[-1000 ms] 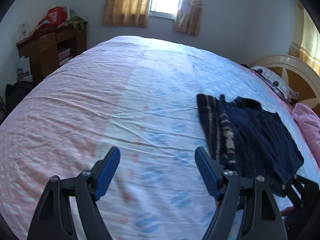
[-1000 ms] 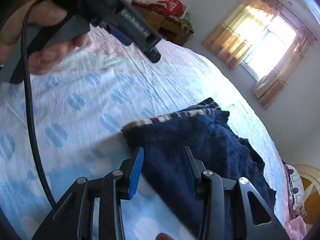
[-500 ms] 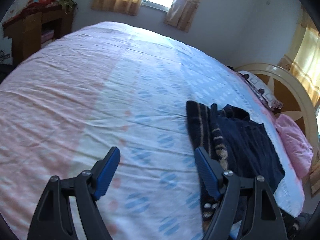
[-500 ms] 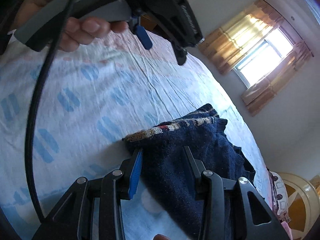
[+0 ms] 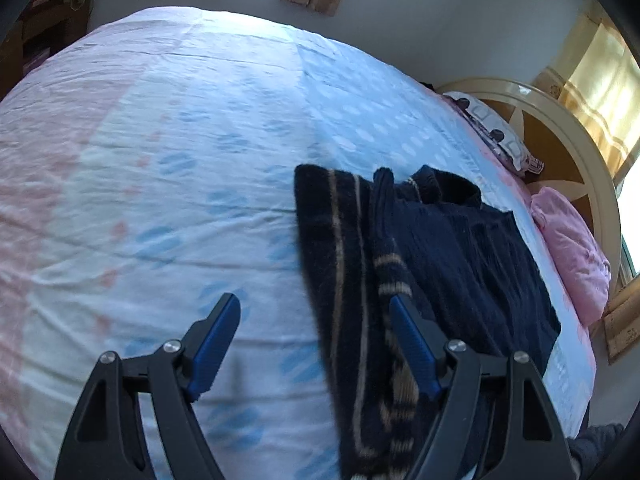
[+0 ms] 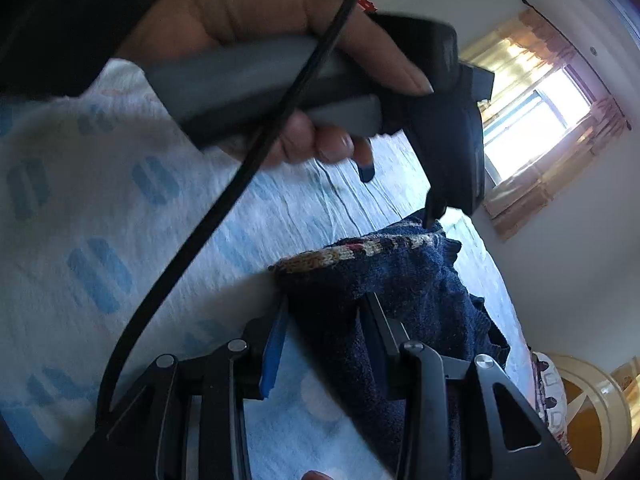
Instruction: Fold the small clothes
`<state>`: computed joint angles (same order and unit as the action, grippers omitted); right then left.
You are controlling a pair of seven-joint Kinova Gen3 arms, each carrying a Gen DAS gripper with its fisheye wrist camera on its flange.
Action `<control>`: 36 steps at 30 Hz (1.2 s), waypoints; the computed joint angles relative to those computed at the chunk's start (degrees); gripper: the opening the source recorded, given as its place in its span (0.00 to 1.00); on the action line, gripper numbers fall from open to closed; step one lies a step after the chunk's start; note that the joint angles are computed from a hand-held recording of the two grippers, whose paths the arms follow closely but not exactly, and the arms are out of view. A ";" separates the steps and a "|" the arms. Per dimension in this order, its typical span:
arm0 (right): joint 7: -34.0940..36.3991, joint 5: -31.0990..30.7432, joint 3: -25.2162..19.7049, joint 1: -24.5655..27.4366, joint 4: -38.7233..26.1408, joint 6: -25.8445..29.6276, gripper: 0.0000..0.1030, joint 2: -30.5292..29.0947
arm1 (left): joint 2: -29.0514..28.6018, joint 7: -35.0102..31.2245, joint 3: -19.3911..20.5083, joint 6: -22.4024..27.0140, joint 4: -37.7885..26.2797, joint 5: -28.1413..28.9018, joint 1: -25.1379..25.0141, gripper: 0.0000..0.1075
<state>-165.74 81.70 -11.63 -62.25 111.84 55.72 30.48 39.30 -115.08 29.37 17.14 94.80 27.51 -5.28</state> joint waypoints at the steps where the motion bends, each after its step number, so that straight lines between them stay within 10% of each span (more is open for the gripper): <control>1: -0.28 0.13 0.01 0.02 0.16 -0.06 0.37 -0.14 | 0.25 0.48 -0.50 -0.20 -0.58 0.04 0.62 0.74; 17: -3.64 1.71 -0.57 0.55 1.38 -0.38 0.37 -0.57 | 8.95 -7.40 11.90 1.11 -5.07 6.44 -8.14 0.84; 28: -4.68 2.65 -1.03 1.05 2.01 -0.25 0.35 -0.57 | 8.34 -5.14 2.32 4.78 -10.11 6.59 0.77 0.87; 30: -4.44 2.62 -1.15 1.32 2.13 -0.78 0.28 -0.79 | 8.77 -5.24 1.51 6.23 -11.08 6.47 1.33 0.68; 32: -4.24 2.12 -1.14 1.38 1.99 -0.72 0.12 -0.87 | 8.32 -3.91 -1.20 7.65 -12.13 4.85 3.44 0.27; 36: -5.56 1.39 -1.67 2.94 3.25 -3.30 0.09 -4.54 | 6.61 -2.55 -3.32 8.29 -11.96 4.88 5.03 0.17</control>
